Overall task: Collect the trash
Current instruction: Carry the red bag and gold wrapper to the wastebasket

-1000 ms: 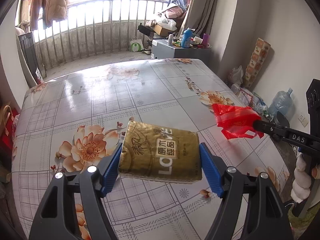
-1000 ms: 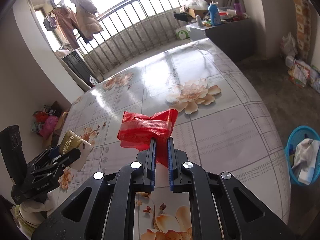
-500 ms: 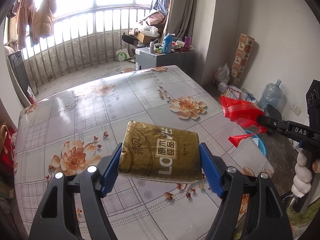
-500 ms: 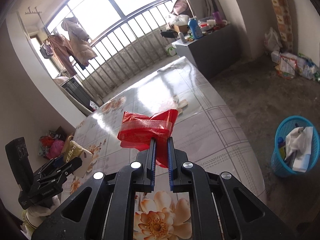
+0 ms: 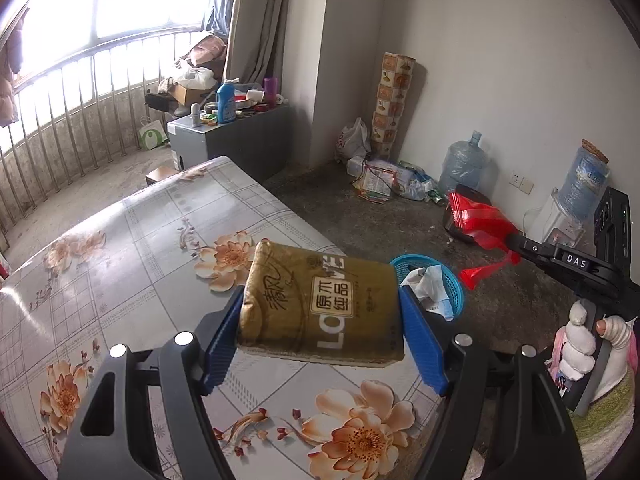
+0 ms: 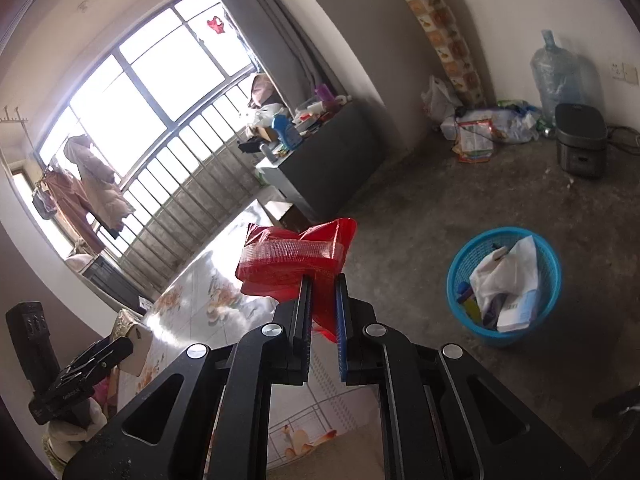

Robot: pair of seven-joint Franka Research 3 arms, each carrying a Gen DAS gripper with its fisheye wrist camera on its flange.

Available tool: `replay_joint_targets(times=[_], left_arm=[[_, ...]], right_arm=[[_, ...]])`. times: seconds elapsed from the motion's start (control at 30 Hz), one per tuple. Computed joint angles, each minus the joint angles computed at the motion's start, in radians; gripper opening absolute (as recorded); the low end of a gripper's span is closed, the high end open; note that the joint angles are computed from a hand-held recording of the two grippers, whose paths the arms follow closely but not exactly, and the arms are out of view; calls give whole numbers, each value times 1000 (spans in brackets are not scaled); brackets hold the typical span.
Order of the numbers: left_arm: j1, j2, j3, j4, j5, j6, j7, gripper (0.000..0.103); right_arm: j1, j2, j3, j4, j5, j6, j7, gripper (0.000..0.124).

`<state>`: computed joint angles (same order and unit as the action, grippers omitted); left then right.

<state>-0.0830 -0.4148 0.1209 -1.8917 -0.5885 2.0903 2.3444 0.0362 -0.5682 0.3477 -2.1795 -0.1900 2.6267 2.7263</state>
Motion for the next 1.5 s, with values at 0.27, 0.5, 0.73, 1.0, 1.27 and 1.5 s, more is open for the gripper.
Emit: replay_joint_targets(times=[0.27,0.5,0.73,1.0,1.27,1.5], left_arm=[[-71,100,-82,99,-31,-71,30,72],[-93,200,-170,178,-9,-127,23,72],[-106,308,-244,256,27,-155,-50,72],[-99,539,-326,478,108,-276,-203,72],[-145,728,-404,621,240,-270,-273,72],[-224,939,-447,813,340,-325,-281,73]], right_arm=[[-52,-166,-14,-171,45,-41,98,9],[-67,-219,-43,-262,101,-25,107,9],[-89,-249,-78,-320,153,-23,99,9],[-121,-148,-138,-302,179,41,9,9],[-120,58,-202,-211,201,67,-101,10],[-75,190,-295,-193,293,96,-179,16]])
